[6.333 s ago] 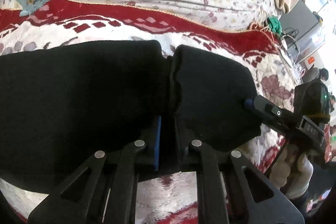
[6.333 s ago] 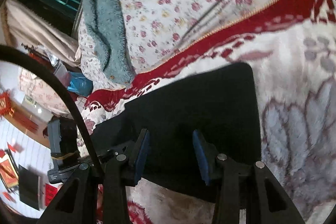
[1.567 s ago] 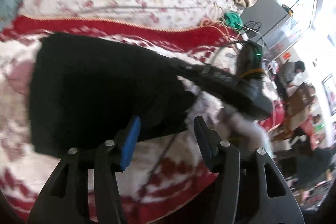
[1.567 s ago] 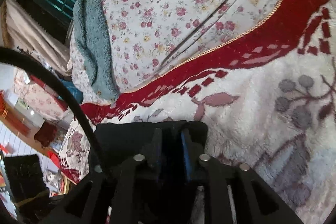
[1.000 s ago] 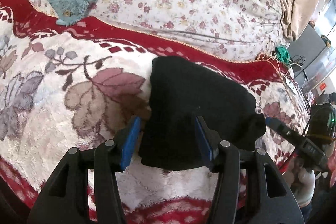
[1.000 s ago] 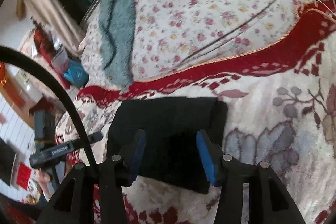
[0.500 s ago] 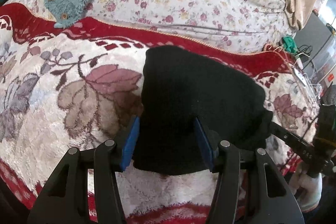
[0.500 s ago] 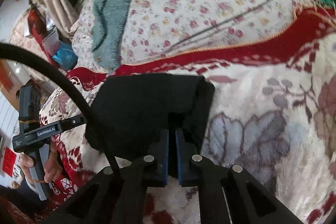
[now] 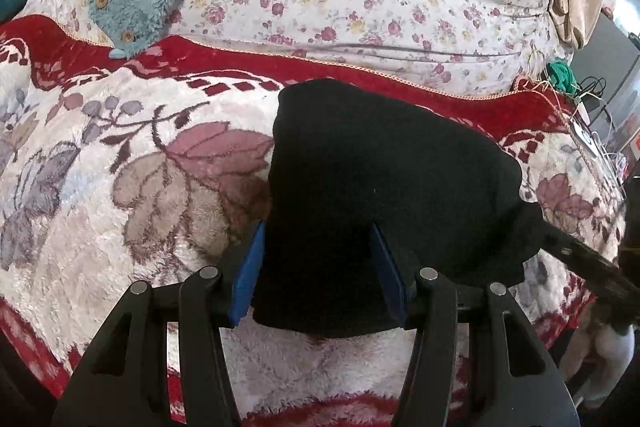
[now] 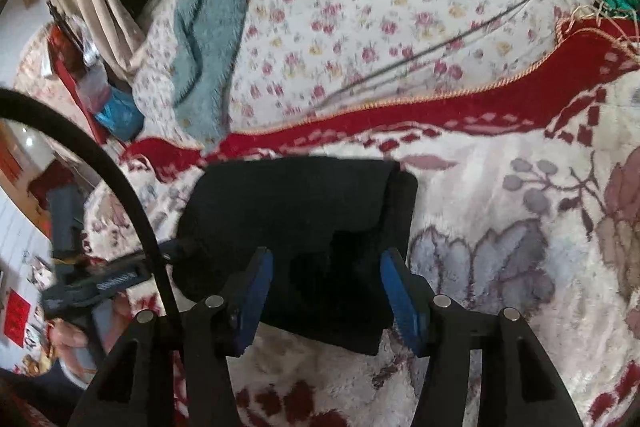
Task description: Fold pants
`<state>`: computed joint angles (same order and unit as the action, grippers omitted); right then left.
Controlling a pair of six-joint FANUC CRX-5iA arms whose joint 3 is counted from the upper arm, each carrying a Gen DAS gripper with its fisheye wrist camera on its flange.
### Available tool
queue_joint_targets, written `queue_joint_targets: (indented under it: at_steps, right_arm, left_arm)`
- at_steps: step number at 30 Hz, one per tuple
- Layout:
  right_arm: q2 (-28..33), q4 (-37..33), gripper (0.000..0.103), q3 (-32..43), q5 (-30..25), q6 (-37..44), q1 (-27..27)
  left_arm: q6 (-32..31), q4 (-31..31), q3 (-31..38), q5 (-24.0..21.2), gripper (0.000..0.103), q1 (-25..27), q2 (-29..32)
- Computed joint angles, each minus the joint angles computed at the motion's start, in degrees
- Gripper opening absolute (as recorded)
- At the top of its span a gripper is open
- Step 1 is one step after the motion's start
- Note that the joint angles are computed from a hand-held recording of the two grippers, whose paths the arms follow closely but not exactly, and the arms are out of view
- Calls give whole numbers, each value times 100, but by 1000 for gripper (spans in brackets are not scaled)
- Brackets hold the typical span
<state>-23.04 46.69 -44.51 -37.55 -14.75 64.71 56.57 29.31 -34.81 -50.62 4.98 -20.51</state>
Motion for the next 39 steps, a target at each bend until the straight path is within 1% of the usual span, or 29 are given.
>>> queue_joint_targets:
  at_steps: [1, 2, 3, 4, 7, 8, 11, 12, 13, 15, 17, 19, 22, 26, 29, 33, 34, 35, 36, 38, 39]
  right_arm:
    - [15, 50, 31, -48, 53, -103, -24]
    - [-33, 257, 27, -155, 110, -311, -29]
    - [-96, 389, 18, -236, 155, -434, -18]
    - [-143, 430, 15, -260, 114, -451, 30]
    - [-138, 153, 14, -143, -291, -173, 275]
    - [-149, 76, 14, -151, -327, -173, 302]
    - [-216, 158, 14, -276, -299, -390, 332]
    - [-222, 230, 14, -275, -407, -466, 378]
    - [-256, 293, 14, -265, -535, -551, 438]
    - [-349, 411, 16, -283, -578, -639, 470]
    - [-380, 614, 24, -249, -791, -725, 565]
    - [-353, 617, 54, -166, -783, -560, 565]
    - [-317, 647, 54, -131, -469, -585, 392]
    - [-249, 725, 55, -145, -129, -773, 97]
    - [-142, 443, 58, -119, 200, -670, -147]
    - [-47, 77, 64, -155, 509, -514, -386]
    - [-32, 15, 68, -174, 538, -519, -422]
    - [-44, 21, 69, -240, 665, -575, -487]
    - [-69, 90, 70, -339, 889, -672, -579]
    - [-87, 152, 70, -502, 1347, -793, -782]
    - [-76, 169, 73, -559, 1516, -843, -868]
  left_arm:
    - [1, -14, 6, 1, 53, 2, 6]
    - [-15, -7, 6, -7, 53, 15, 8]
    - [-4, -5, 5, -7, 53, 7, 7]
    - [5, -8, 5, -4, 53, 2, 6]
    - [70, -84, -4, 71, 53, -53, -7]
    - [112, -122, -24, 124, 53, -95, -32]
    - [160, -220, -59, 230, 53, -169, -79]
    - [163, -244, -55, 235, 53, -180, -85]
    - [143, -244, -48, 214, 53, -173, -85]
    - [126, -218, -14, 112, 53, -129, -70]
    - [95, -136, 5, 15, 53, -59, -77]
    - [18, -41, -1, -8, 53, -18, -118]
    - [-242, 144, 1, -51, 53, 9, -163]
    - [-344, 87, 92, 27, 53, -48, -143]
    - [-381, 63, 207, -50, 53, -47, 15]
    - [-441, 84, 324, -147, 53, -5, 249]
    - [-496, 156, 321, -166, 54, 27, 295]
    - [-564, 254, 316, -185, 57, 66, 351]
    - [-638, 378, 304, -196, 58, 108, 413]
    - [-782, 603, 272, -193, 64, 156, 520]
    - [-816, 677, 280, -205, 66, 164, 598]
